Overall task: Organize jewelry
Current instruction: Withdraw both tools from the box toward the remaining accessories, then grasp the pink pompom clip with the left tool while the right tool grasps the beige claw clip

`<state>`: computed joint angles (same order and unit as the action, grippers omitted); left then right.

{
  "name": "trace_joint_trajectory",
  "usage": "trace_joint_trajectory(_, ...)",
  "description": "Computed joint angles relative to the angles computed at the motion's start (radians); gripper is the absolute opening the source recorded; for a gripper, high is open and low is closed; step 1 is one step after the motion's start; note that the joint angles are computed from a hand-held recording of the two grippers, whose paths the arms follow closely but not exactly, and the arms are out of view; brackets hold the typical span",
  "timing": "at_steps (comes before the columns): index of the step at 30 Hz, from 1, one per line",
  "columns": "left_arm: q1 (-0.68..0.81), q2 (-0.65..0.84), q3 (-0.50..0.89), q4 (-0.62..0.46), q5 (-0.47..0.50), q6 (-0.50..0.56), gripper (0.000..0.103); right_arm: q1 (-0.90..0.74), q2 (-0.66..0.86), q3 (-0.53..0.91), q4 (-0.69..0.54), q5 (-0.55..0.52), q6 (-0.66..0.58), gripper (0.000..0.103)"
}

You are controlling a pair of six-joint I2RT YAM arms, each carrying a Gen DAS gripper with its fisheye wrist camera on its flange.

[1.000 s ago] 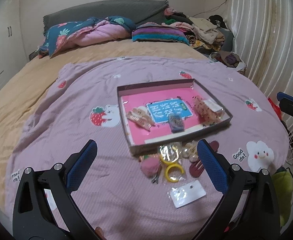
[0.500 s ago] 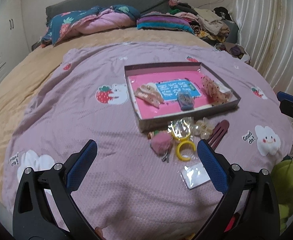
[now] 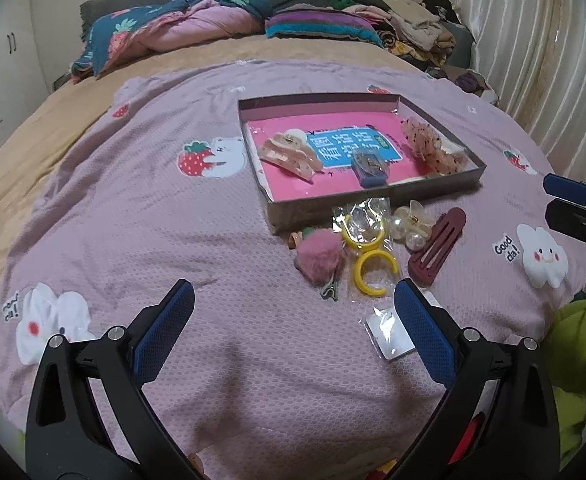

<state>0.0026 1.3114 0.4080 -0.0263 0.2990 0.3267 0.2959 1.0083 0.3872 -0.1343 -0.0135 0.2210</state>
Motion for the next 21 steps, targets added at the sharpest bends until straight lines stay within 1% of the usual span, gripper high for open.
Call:
trace_joint_trajectory(4, 0.01, 0.063, 0.01, 0.021, 0.04, -0.009, 0.094, -0.005, 0.047, -0.001, 0.031, -0.014, -0.003, 0.086)
trace_joint_trajectory(9, 0.006, 0.148, 0.026, 0.062, 0.048, -0.015, 0.092, -0.006, 0.115, -0.002, 0.076, -0.017, -0.013, 0.086)
trace_joint_trajectory(11, 0.005, 0.178, 0.032, 0.078, 0.057, -0.016, 0.085, -0.016, 0.143, -0.003, 0.095, -0.034, -0.016, 0.086)
trace_joint_trajectory(13, 0.004, 0.214, 0.049, 0.086, 0.064, -0.02, 0.08, -0.019, 0.17, -0.001, 0.111, -0.037, -0.019, 0.086)
trace_joint_trajectory(14, 0.002, 0.234, 0.058, 0.088, 0.067, -0.021, 0.074, -0.021, 0.185, 0.001, 0.118, -0.039, -0.022, 0.086)
trace_joint_trajectory(19, -0.019, 0.308, 0.098, 0.097, 0.084, -0.031, 0.055, -0.025, 0.255, 0.01, 0.156, -0.04, -0.033, 0.085)
trace_joint_trajectory(21, -0.031, 0.325, 0.11, 0.094, 0.095, -0.034, 0.05, -0.026, 0.285, 0.018, 0.17, -0.043, -0.04, 0.083)
